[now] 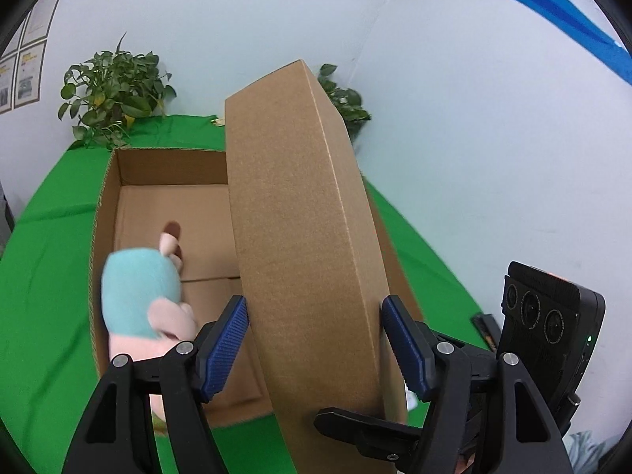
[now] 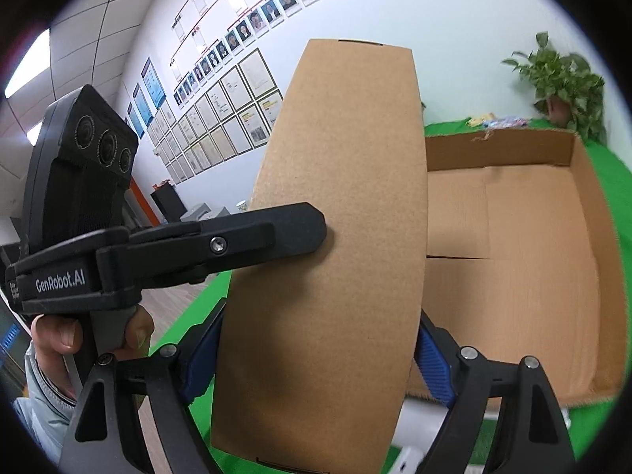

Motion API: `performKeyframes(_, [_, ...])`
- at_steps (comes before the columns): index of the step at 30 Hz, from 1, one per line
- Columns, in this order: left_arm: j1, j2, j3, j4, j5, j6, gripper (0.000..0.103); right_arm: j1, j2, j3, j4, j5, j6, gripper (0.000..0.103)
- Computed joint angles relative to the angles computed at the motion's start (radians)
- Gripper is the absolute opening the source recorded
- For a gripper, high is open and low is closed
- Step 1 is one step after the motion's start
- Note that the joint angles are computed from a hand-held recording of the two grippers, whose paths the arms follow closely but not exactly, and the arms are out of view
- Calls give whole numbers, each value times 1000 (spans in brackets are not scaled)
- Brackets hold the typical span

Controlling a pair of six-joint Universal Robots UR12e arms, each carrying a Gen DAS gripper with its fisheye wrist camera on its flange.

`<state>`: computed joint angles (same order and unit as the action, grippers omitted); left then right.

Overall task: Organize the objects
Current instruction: 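Place the long brown box inside the open box beside the pig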

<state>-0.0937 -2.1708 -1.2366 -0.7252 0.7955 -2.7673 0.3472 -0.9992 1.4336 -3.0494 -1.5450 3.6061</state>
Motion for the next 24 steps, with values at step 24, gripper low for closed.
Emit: performKeyframes(24, [-119,-265,284,-41,533,-36,63,-119,124,-50,94,404,140,88])
